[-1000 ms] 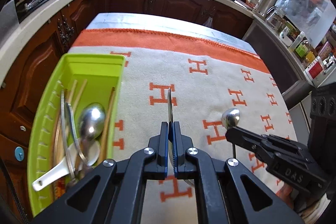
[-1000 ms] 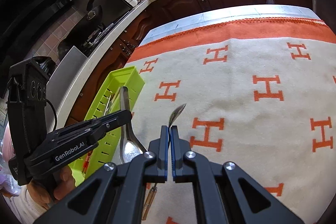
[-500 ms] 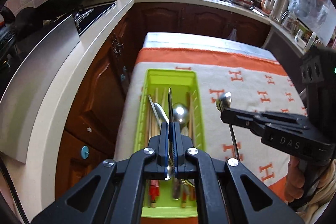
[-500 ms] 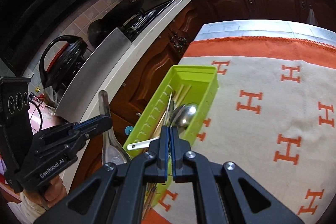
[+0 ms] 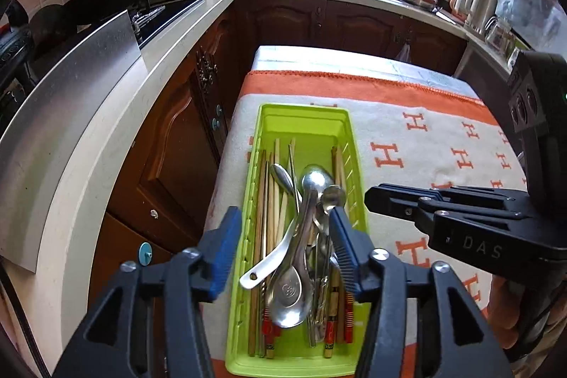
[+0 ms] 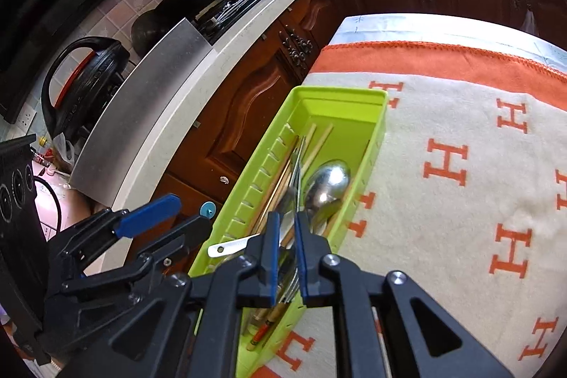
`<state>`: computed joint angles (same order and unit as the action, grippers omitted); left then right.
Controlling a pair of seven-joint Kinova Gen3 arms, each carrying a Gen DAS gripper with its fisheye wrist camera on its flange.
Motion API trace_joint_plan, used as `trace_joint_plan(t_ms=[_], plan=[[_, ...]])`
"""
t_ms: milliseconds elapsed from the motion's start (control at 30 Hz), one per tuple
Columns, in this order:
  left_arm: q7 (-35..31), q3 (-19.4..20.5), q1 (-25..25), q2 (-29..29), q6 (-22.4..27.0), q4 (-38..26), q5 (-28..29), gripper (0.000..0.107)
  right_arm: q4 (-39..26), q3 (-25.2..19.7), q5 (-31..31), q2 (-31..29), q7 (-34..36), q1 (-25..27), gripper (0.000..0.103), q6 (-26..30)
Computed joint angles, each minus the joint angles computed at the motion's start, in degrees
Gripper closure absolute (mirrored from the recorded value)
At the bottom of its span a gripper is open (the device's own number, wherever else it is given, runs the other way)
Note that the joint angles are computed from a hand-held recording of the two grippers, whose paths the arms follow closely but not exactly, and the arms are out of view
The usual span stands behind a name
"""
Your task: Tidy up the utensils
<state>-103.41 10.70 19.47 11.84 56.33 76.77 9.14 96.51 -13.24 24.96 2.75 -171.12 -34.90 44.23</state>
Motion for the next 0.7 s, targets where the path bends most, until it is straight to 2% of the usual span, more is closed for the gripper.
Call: trace_joint_plan(t_ms=[100,167,400,467,600,700], plan=[[-0.49,0.30,-0.17,-0.98,-0.70,0.67,1.20,0.051,0.49,-0.47,1.55,-1.28,-2.06,-0.44,0.093,2.07],[-0.66,0.39,-0.31,-1.65,-0.85,0.91,2.00,0.044,0.86,-1.10,2.56,-2.22,-3.58,-0.51,0.093,3.55],[-1.93,0.79,-1.39,-4.07,-0.78,1.78,7.23,0.028,1.32,-4.95,6.51,-5.68,-8.40,-1.19,0.092,12.44],[-1.76,0.92,-1.21,-4.48,-0.20,1.59,7.98,0.019,1.71,-6.17,7.15,-6.80,-10.00,-1.13,0.092,14.44],[-1.65,1.32,-0.26,-5.44,0.18,2.02,8.25,0.016,1.97,-9.56,9.07,-8.70,-13.95,-1.38,0.091,20.24],[-0.53,1.61,0.88,-5.88,0.80,2.23,7.28,0.011,2.15,-11.51,9.45,-9.87,-16.44,-1.87,0.085,23.85]])
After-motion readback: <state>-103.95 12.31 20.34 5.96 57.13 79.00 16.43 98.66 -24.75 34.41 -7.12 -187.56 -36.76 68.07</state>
